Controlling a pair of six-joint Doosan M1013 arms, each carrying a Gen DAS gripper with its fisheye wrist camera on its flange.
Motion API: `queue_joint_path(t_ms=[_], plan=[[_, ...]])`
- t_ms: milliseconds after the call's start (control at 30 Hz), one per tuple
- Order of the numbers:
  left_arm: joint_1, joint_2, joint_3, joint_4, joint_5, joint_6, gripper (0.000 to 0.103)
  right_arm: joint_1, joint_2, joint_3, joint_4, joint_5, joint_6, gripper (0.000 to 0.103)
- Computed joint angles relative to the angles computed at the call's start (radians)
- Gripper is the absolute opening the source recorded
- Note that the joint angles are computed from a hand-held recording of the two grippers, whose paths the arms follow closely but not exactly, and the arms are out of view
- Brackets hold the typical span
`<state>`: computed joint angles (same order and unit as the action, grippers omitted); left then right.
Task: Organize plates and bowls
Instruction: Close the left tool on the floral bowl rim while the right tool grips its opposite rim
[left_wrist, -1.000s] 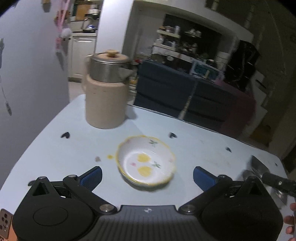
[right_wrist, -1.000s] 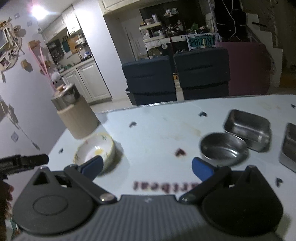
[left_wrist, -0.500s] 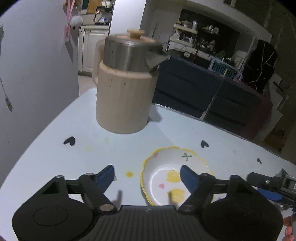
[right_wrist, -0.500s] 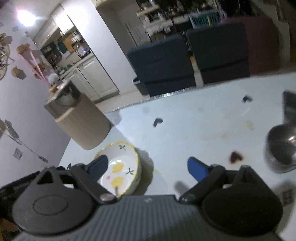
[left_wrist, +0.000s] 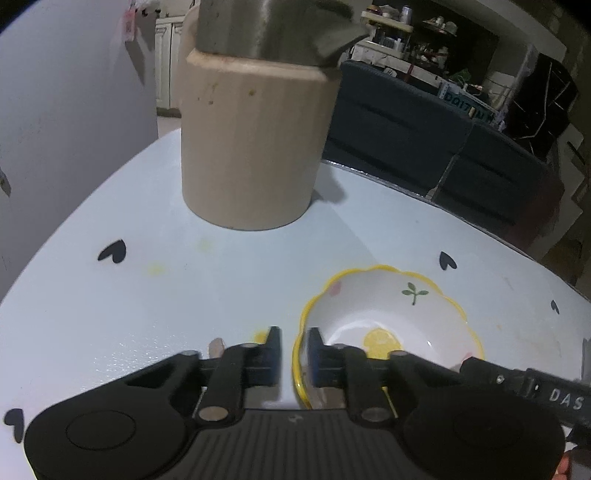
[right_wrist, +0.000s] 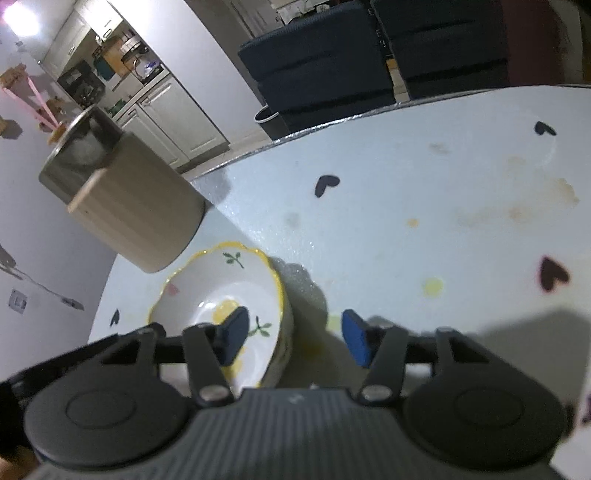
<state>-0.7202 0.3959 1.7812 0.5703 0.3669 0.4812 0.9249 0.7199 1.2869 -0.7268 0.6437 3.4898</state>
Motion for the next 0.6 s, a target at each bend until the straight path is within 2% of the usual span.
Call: queue_joint_path(t_ms=[67,133,200,333,433,600], plan=[[0.003,0.006,-0.002,-0.023,-0.010,0.026,0.015,-0.002,0.009,-0.008,0.010,0.001,-0.012,0.048],[0.006,0.010,-0.005,-0.064,-0.018,0.071,0.014,-0.007,0.016,-0.011,0.030,-0.015,-0.022,0.032],[0.010,0.012,-0.005,-0.110,-0.022,0.120,0.012,-0.014,0.019,-0.005,0.047,-0.058,-0.026,0.027],[0.018,0.014,-0.003,-0.204,-0.028,0.226,0.012,-0.015,0.024,-0.011,0.052,-0.070,-0.047,0.016],[0.021,0.014,-0.004,-0.240,-0.027,0.256,0.012,-0.011,0.031,-0.030,0.068,-0.038,-0.097,0.015],[0.020,0.014,-0.006,-0.252,-0.020,0.280,0.011,-0.015,0.027,-0.029,0.106,-0.040,-0.126,0.015]])
